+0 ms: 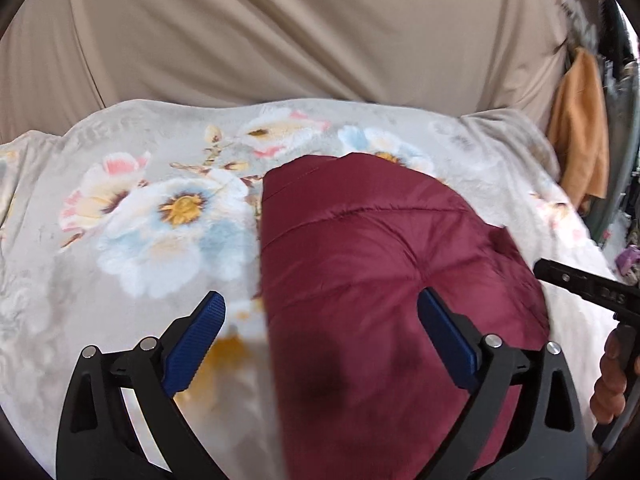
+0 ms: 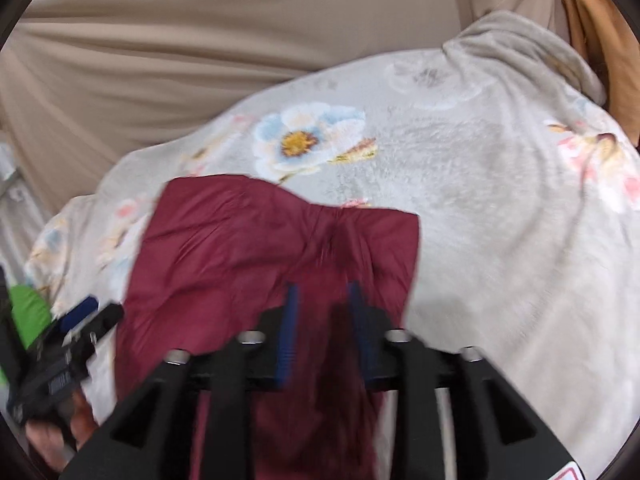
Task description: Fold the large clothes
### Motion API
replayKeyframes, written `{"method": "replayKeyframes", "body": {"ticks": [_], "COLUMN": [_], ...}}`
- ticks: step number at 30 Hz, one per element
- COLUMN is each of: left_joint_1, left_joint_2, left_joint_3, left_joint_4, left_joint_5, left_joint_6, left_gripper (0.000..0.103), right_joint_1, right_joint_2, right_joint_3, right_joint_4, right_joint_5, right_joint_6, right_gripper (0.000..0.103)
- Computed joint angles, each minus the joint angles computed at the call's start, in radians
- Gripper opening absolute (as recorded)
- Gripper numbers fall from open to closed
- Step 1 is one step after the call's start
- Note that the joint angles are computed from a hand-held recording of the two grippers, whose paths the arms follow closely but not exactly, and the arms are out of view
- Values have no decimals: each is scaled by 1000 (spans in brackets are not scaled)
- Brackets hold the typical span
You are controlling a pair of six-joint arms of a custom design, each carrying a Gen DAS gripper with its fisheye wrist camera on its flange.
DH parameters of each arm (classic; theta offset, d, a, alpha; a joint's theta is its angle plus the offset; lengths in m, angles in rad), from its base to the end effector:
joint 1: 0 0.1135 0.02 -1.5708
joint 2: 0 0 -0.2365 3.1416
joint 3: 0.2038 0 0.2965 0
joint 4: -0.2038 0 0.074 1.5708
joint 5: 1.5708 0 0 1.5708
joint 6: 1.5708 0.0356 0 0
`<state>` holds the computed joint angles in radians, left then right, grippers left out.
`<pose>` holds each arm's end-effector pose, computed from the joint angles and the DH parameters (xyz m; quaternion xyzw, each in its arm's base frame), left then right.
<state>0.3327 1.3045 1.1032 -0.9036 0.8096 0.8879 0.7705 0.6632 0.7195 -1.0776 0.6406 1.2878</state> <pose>0.2906 0.0731 0.2544 0.3325 0.8352 -0.1924 0.3935 0.1395 0.1057 0.2479 0.3162 0.8613 0.0644 0.3924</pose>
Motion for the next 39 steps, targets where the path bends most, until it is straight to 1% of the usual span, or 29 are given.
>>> {"method": "replayKeyframes", "body": {"ticks": [1, 2, 4, 5, 6, 7, 8, 9, 10, 11, 12, 13, 14, 16, 17, 18, 20, 21, 22, 23, 24, 25, 26, 28, 30, 32, 34, 37, 39], "left_joint_1": [43, 84, 129, 139, 144, 147, 148, 143, 143, 145, 148, 152, 155, 153, 149, 150, 154, 160, 159, 157, 149, 131, 114, 67, 24, 1, -13, -30, -36], "left_joint_2": [32, 79, 137, 151, 157, 160, 154, 145, 140, 137, 124, 116, 109, 115, 120, 121, 118, 119, 121, 131, 141, 154, 162, 168, 185, 212, 232, 231, 220], "left_joint_3": [46, 96, 135, 135, 123, 99, 72, 38, 18, 1, -20, -35, -49, -63, -63, -58, -38, -15, 0, 27, 50, 77, 90, 97, 97, 107, 111, 90, 68], "left_joint_4": [-95, -199, -316, -336, -344, -334, -316, -287, -278, -269, -249, -237, -224, -211, -211, -217, -244, -268, -276, -289, -301, -311, -313, -288, -269, -277, -289, -260, -236], "left_joint_5": [16, 25, 11, -1, -20, -38, -53, -77, -84, -88, -92, -94, -95, -101, -106, -108, -106, -92, -81, -64, -55, -52, -55, -76, -91, -95, -93, -89, -84], "left_joint_6": [78, 164, 258, 276, 286, 285, 281, 267, 262, 261, 258, 263, 267, 268, 262, 255, 261, 272, 271, 267, 258, 237, 216, 159, 118, 99, 90, 67, 60], "left_gripper": [96, 97, 97, 97, 97, 97, 97, 97, 97, 97, 98, 98, 98, 98, 98, 98, 97, 97, 97, 97, 98, 98, 98, 98, 98, 98, 98, 98, 98], "right_joint_1": [70, 123, 263, 318, 366, 392, 408, 420, 427, 440, 459, 470, 469, 445, 450, 463, 471, 485, 491, 492, 467, 429, 365, 276, 155, 90, 59, 29, 29], "right_joint_2": [-17, -32, -95, -127, -162, -164, -133, -89, -52, -22, 11, 36, 59, 61, 50, 37, 35, 40, 29, 14, -37, -79, -127, -143, -155, -146, -146, -173, -189], "right_joint_3": [1, -4, -55, -90, -136, -164, -173, -168, -161, -158, -146, -136, -134, -183, -202, -199, -166, -149, -139, -140, -155, -168, -189, -202, -235, -262, -280, -314, -331], "right_joint_4": [-52, -82, -117, -109, -81, -52, -29, -19, -9, 7, -5, -15, -15, 50, 67, 41, -6, -41, -66, -65, -49, -24, 24, 81, 184, 264, 310, 359, 379], "right_joint_5": [22, 31, 41, 45, 43, 36, 32, 36, 37, 40, 55, 60, 53, 21, 33, 39, 49, 67, 90, 104, 109, 97, 61, -2, -112, -177, -207, -238, -238], "right_joint_6": [68, 120, 270, 335, 393, 428, 449, 473, 491, 514, 552, 572, 577, 543, 544, 564, 579, 608, 622, 621, 586, 534, 443, 341, 217, 162, 132, 100, 90], "right_gripper": [57, 59, 63, 63, 63, 63, 63, 56, 39, 33, 27, 24, 24, 23, 23, 24, 30, 37, 48, 54, 61, 62, 62, 66, 68, 71, 76, 79, 79]}}
